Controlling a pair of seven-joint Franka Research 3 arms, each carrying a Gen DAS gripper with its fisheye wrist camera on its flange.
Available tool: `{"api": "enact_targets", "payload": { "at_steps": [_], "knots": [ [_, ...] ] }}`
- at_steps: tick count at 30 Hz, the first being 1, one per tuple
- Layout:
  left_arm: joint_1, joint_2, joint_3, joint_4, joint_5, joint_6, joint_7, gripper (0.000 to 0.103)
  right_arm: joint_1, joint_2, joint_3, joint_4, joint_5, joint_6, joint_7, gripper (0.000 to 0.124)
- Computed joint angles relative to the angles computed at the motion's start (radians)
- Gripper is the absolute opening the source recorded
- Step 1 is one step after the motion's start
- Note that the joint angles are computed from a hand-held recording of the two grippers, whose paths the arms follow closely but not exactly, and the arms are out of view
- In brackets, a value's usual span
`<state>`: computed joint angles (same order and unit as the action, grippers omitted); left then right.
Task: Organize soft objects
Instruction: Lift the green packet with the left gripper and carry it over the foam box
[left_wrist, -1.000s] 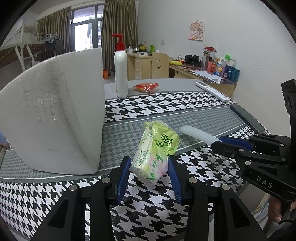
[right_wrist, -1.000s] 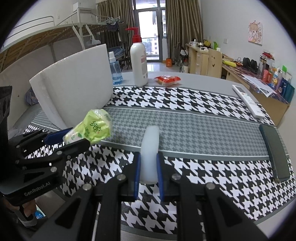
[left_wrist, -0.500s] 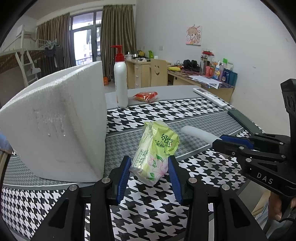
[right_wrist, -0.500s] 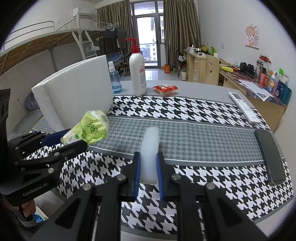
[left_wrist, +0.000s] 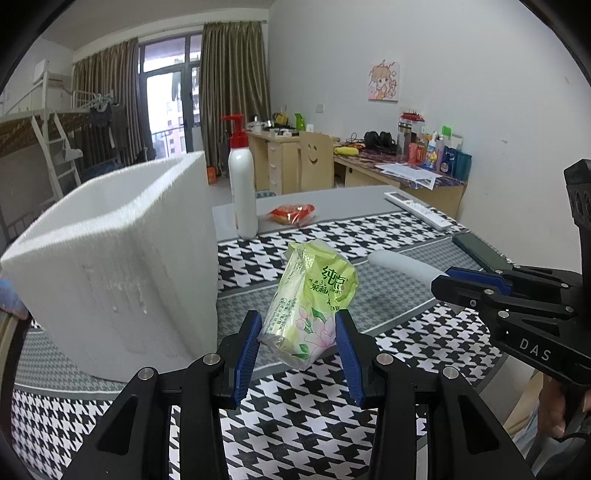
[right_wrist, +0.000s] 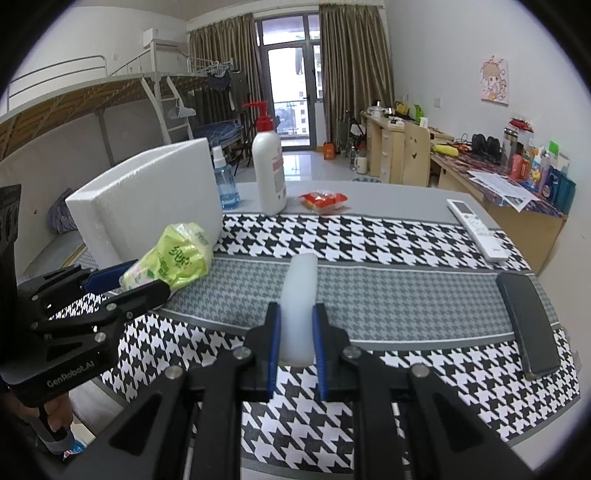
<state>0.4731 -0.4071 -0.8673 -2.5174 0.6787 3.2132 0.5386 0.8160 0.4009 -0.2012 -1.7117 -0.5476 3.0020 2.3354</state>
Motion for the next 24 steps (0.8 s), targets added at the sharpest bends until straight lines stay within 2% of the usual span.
{"api": "enact_targets", "payload": {
  "at_steps": [24],
  "knots": [
    [0.077,-0.102,-0.055,0.008,-0.111,0.061,0.094,0.043,0.052,-0.015,-0.090,0.032,-0.152,0.051,0.147,0.020]
  ]
}}
